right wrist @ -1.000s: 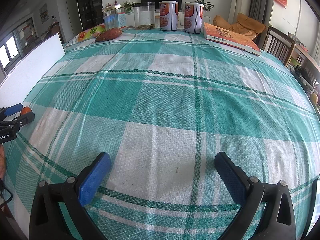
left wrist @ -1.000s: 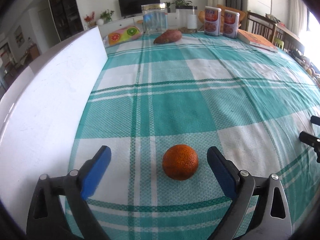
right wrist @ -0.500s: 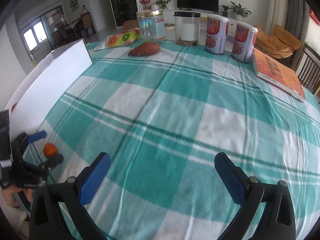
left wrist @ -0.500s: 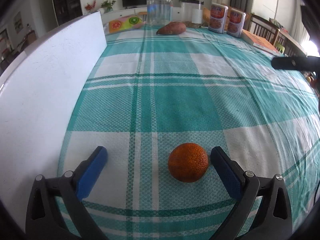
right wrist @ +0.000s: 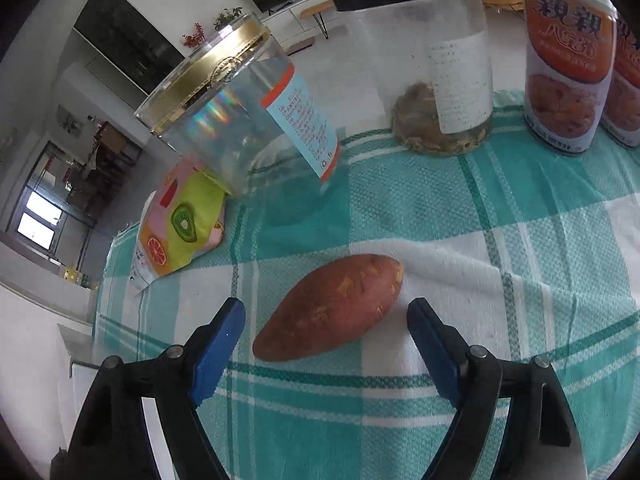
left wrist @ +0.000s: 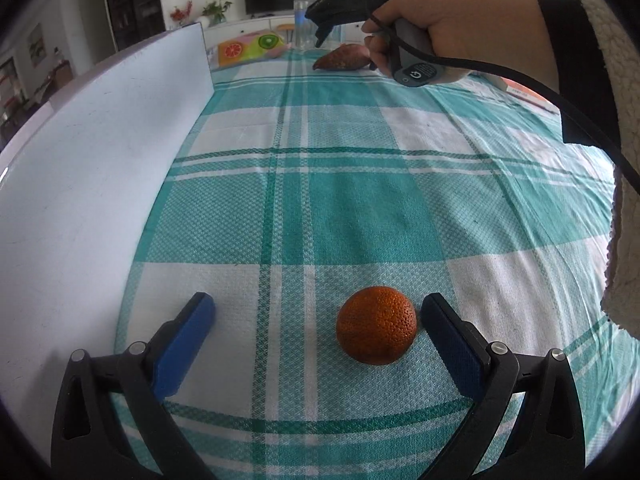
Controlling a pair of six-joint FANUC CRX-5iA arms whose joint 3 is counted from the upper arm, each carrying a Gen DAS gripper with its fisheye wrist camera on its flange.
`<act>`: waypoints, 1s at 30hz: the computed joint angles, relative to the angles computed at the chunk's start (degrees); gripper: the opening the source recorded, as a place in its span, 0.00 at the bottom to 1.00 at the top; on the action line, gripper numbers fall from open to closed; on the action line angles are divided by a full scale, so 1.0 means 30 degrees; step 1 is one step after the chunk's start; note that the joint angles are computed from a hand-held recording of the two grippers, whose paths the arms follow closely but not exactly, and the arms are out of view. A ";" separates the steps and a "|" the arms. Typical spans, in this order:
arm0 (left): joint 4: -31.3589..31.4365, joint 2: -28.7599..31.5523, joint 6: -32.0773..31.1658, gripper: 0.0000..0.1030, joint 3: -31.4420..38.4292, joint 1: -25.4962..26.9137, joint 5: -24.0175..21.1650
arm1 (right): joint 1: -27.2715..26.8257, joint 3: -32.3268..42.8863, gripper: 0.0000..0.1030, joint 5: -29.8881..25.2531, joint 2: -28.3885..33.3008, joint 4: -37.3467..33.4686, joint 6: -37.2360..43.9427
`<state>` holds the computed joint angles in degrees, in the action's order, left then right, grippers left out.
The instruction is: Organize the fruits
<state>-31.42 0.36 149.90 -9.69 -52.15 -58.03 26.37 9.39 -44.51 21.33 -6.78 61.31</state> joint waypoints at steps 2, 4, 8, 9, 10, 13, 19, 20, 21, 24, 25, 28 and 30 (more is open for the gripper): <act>-0.0004 0.0002 -0.0008 1.00 0.0003 0.0008 -0.0001 | 0.0902 -0.0599 0.59 0.0233 0.0136 0.3102 -0.1361; 0.0007 0.0000 -0.0022 1.00 -0.0001 0.0021 0.0008 | 0.0753 -0.0631 0.57 0.0250 -0.0089 0.2260 -0.0302; 0.0007 0.0010 -0.0026 1.00 0.0015 0.0016 -0.0008 | -0.1102 -0.0131 0.50 -0.1331 -0.1320 -0.3305 0.5314; 0.0003 0.0016 -0.0020 1.00 0.0025 0.0009 -0.0018 | -0.1488 -0.0154 0.49 -0.2212 -0.1777 -0.4039 0.6626; 0.0003 0.0016 -0.0020 1.00 0.0025 0.0009 -0.0018 | -0.1891 -0.0184 0.44 -0.3297 -0.2258 -0.4743 0.7903; -0.0001 0.0027 -0.0011 1.00 0.0036 0.0000 -0.0021 | -0.2695 -0.1197 0.37 -0.5908 -0.4085 -0.5031 1.0130; -0.0010 0.0049 0.0003 1.00 0.0061 -0.0016 -0.0037 | -0.4729 -0.5720 0.37 -0.9056 -0.8163 -0.5130 1.2921; -0.0010 0.0049 0.0003 1.00 0.0061 -0.0016 -0.0037 | -0.5326 -0.6496 0.36 -0.9289 -0.8775 -0.5393 1.3457; -0.0010 0.0049 0.0003 1.00 0.0061 -0.0016 -0.0037 | -0.5916 -0.7512 0.36 -0.9313 -0.9640 -0.5913 1.4001; 0.0006 0.0046 0.0000 1.00 0.0056 -0.0012 -0.0026 | -0.7148 -0.9575 0.31 -0.8876 -1.1516 -0.7087 1.5046; 0.0007 0.0038 0.0000 1.00 0.0049 -0.0011 -0.0024 | -0.7429 -0.9998 0.32 -0.8713 -1.2054 -0.7337 1.5391; 0.0024 0.0021 -0.0005 1.00 0.0033 -0.0001 0.0000 | -0.8398 -1.0295 0.33 -0.8599 -1.2690 -0.8032 1.5821; 0.0130 -0.0073 -0.0060 0.99 -0.0071 0.0075 0.0176 | -0.8381 -1.0149 0.36 -0.8362 -1.2598 -0.7806 1.5214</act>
